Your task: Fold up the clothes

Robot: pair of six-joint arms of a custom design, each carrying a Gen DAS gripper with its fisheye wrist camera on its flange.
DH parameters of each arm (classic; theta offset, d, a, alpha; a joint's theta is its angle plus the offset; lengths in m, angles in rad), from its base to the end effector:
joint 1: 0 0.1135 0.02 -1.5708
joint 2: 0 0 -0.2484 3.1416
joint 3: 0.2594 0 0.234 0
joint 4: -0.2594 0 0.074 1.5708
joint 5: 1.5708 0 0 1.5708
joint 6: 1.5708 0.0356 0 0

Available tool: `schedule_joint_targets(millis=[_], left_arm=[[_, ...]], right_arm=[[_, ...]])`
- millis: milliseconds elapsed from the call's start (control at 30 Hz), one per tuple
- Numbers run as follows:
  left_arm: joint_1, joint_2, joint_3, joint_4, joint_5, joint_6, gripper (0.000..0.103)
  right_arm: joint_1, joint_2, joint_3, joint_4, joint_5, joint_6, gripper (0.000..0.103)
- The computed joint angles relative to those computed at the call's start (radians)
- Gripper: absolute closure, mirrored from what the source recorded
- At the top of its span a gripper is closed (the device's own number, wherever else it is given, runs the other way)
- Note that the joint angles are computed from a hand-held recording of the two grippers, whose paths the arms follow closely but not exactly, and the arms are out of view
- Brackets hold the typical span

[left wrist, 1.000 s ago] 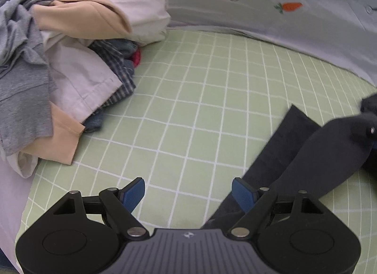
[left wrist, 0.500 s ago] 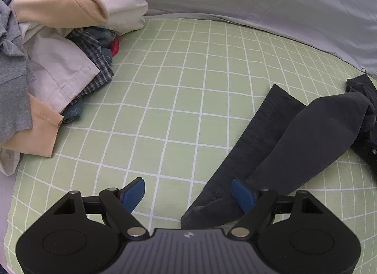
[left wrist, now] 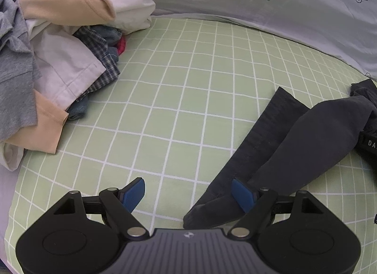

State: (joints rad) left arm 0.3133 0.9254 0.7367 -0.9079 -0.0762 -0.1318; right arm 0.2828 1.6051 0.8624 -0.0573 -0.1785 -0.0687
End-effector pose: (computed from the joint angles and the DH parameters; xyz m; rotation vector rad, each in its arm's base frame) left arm 0.1457 0.0500 0.2311 -0.6137 2.6004 0.1599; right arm 0.2975 0.0930 0.1748 -0.5002 2.3237 0.3143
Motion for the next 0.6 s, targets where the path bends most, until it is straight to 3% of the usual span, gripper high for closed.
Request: schedule_joint_targets(millis=[167, 300, 600], left_arm=[[-0.036, 0.012, -0.001, 0.001, -0.027, -0.007, 0.021], [-0.036, 0.007, -0.004, -0.003, -0.029, 0.002, 0.021], [0.000, -0.041, 0.012, -0.034, 0.004, 0.056, 0.021]], right_arm=[[0.003, -0.039, -0.014, 0.021, -0.017, -0.029, 0.070], [-0.020, -0.041, -0.001, -0.021, -0.078, -0.044, 0.090], [-0.064, -0.238, -0.066, -0.243, -0.221, -0.146, 0.095]])
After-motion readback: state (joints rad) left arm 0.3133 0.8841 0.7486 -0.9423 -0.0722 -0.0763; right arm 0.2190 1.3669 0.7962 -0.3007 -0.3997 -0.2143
